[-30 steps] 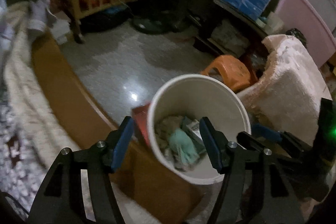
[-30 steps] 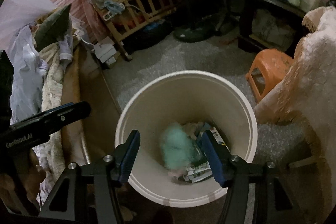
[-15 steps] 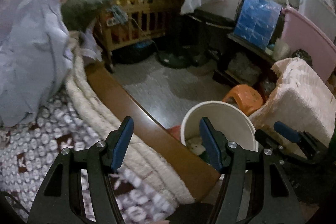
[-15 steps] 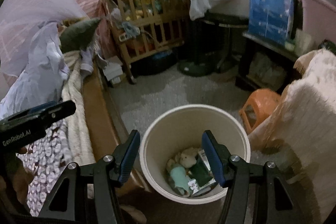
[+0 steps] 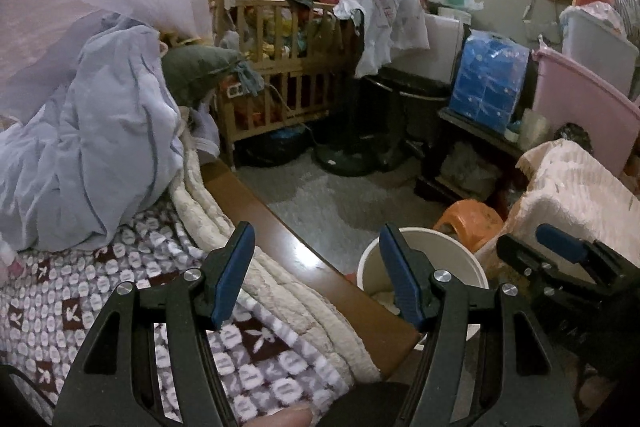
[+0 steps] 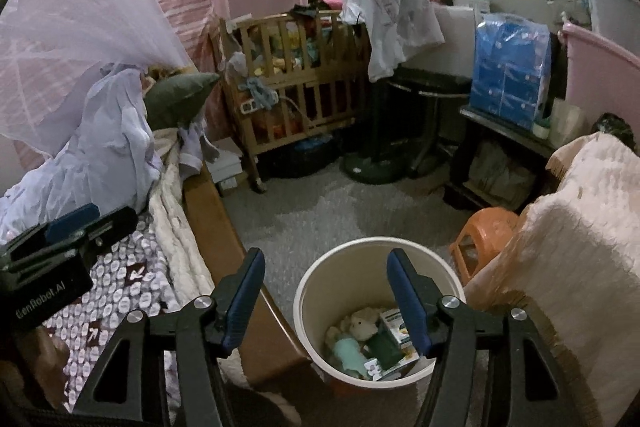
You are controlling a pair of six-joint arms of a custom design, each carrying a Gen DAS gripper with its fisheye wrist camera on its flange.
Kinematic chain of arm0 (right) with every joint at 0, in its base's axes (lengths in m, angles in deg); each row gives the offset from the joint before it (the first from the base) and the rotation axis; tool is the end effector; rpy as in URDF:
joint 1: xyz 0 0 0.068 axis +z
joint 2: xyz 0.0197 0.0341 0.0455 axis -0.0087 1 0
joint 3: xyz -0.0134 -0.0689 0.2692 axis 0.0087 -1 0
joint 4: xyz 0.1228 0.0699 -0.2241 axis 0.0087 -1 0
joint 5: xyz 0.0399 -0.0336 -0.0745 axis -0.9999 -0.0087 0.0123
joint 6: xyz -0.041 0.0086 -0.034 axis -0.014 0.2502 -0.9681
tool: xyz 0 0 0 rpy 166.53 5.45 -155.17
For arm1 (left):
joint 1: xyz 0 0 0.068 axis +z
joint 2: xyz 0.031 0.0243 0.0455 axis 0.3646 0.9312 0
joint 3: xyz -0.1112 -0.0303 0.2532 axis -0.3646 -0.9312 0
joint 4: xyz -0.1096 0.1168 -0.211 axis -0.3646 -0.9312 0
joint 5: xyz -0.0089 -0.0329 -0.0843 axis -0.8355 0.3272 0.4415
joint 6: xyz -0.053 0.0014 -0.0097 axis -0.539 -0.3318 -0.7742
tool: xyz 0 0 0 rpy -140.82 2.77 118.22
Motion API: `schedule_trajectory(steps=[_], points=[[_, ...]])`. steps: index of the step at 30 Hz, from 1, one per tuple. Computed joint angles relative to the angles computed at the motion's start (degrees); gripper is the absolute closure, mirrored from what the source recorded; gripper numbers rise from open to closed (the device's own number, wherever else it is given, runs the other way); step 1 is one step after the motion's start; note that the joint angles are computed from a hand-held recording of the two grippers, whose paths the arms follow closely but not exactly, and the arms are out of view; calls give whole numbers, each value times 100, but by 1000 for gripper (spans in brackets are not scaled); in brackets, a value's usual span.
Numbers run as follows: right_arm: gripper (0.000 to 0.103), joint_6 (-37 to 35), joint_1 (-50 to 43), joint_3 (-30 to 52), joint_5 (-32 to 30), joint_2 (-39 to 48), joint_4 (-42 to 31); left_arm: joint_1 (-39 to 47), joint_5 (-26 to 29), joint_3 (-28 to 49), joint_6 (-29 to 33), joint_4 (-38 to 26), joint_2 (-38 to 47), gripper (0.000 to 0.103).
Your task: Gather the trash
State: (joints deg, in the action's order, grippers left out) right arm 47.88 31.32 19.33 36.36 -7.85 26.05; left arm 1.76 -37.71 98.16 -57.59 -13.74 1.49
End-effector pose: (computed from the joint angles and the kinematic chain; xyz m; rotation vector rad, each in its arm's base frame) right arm 0.2334 0.1293 0.1701 0.0357 2.1728 0.1186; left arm 0.2389 -0.0803 0.1900 0.1250 2.1463 -0.1528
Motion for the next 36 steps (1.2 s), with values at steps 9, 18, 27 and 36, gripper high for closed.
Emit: schedule_trajectory(steps=[9,18,27,36], points=[[39,35,121,106,165,-158,-240,57,-73,-127,34,31,-211,39],[37,61,153,146,223,-188,-340,-26,-156,-157,-3,27,-217,39],[37,-48,1,172,91,-204,-398,7,-104,-153,14,0,-216,39],[36,-95,-30,165,32,-175,-347,39,-81,-112,1,-14,-167,39]])
